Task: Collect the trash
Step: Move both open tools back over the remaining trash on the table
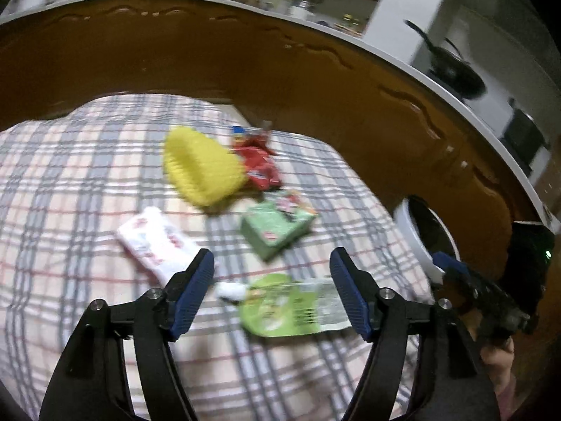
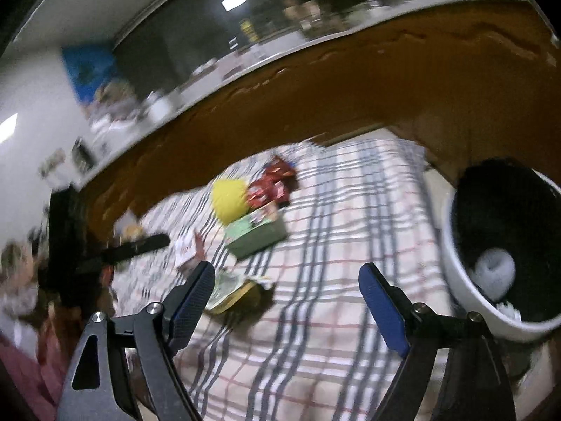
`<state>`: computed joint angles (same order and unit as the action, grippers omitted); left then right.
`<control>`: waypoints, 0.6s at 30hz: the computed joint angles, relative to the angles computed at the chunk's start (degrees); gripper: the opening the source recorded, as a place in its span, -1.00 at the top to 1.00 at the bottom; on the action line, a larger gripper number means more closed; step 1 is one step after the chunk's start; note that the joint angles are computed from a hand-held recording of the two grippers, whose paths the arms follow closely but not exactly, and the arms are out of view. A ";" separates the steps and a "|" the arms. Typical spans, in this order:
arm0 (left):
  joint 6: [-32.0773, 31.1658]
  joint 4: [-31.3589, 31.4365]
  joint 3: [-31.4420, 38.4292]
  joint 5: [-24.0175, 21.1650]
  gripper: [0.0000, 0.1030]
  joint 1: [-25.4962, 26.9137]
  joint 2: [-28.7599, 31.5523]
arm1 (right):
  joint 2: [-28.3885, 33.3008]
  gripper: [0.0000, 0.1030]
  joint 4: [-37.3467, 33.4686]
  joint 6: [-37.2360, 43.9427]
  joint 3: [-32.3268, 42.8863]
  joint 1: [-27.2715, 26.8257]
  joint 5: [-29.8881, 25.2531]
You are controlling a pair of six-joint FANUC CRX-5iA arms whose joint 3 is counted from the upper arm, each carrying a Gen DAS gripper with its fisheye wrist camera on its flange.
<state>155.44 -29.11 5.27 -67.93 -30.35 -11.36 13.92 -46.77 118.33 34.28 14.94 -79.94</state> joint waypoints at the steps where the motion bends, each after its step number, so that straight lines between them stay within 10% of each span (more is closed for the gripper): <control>1: 0.70 -0.42 -0.40 -1.05 -0.44 0.09 -0.55 | 0.31 -0.66 0.33 1.15 0.51 0.82 -1.03; 11: 4.54 5.12 -6.45 -3.37 -0.58 7.86 -4.16 | 5.05 -0.64 2.04 -6.29 4.34 4.59 -6.54; 18: 0.63 8.93 -6.15 -2.38 -0.62 12.08 -0.46 | 6.17 -0.13 1.51 -9.48 3.95 6.04 -7.93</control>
<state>156.08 -20.18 -0.88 -70.31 -18.27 -11.82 20.08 -45.26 108.85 38.24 20.98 -87.86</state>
